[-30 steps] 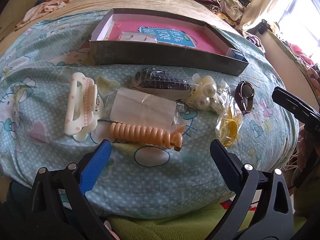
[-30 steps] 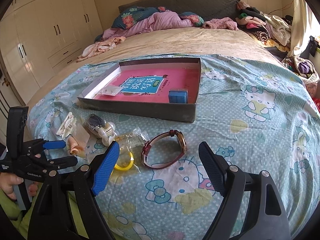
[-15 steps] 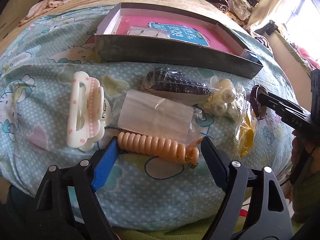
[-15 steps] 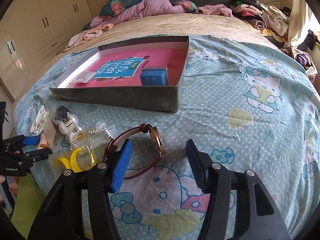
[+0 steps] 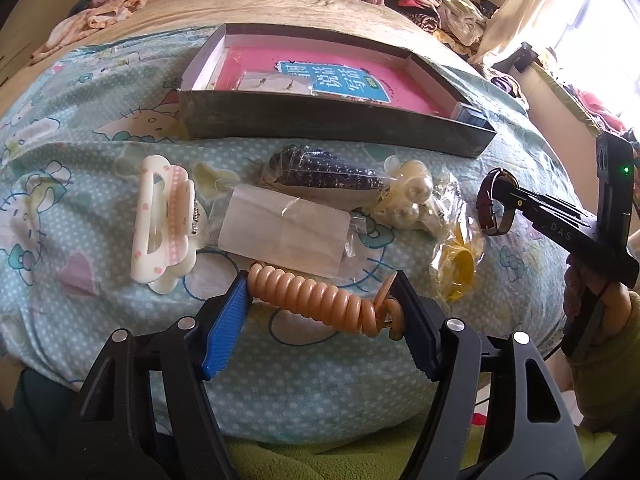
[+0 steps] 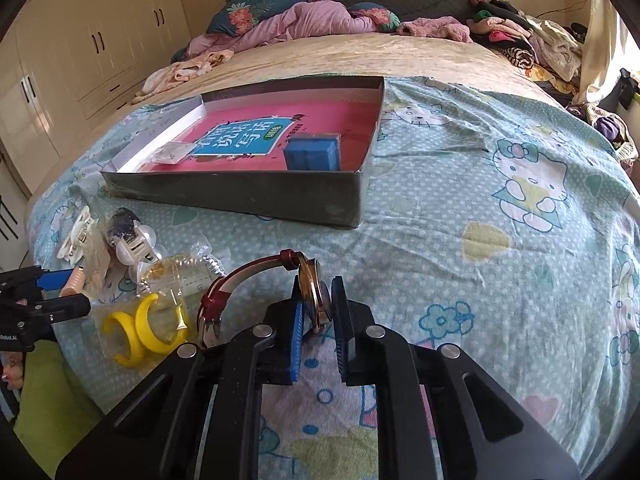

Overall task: Organize jewelry
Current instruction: 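Grasp the orange coiled hair tie with the left gripper while the right gripper grasps the brown watch, then lower the hair tie into the grey box while the right gripper places the watch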

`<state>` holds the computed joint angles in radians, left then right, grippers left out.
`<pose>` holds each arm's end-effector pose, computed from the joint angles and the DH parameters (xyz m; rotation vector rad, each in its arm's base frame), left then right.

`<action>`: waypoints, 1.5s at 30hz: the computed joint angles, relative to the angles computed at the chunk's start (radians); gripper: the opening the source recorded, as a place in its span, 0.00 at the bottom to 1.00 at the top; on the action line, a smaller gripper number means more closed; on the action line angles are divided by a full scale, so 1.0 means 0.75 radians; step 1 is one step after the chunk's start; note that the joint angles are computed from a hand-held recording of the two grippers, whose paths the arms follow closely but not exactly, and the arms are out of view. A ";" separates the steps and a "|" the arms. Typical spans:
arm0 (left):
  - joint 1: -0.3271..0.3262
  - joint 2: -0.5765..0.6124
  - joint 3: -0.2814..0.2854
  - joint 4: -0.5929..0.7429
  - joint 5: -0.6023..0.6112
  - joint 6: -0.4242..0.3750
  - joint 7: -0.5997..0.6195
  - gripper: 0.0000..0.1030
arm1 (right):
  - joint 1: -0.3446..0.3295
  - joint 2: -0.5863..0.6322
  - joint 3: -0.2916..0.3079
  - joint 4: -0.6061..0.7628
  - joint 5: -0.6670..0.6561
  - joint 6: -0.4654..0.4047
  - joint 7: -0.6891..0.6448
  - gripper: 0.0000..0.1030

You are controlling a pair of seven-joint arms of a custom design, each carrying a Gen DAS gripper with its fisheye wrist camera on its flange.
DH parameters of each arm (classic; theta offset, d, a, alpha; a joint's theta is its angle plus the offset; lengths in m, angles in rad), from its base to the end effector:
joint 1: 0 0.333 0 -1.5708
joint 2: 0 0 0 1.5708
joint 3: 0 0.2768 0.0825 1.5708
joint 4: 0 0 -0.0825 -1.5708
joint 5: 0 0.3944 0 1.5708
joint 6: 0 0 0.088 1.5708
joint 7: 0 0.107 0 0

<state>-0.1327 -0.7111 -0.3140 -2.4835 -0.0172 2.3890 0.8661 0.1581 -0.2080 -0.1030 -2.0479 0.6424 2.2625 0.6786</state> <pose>0.3785 -0.1960 0.5471 -2.1753 1.6419 -0.7439 0.5499 0.0429 0.5388 -2.1729 1.1023 -0.2069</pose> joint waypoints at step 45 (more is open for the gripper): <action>0.234 0.133 0.005 0.215 0.208 0.148 -0.061 0.60 | 0.056 0.094 0.048 0.259 0.221 0.018 -0.131 0.12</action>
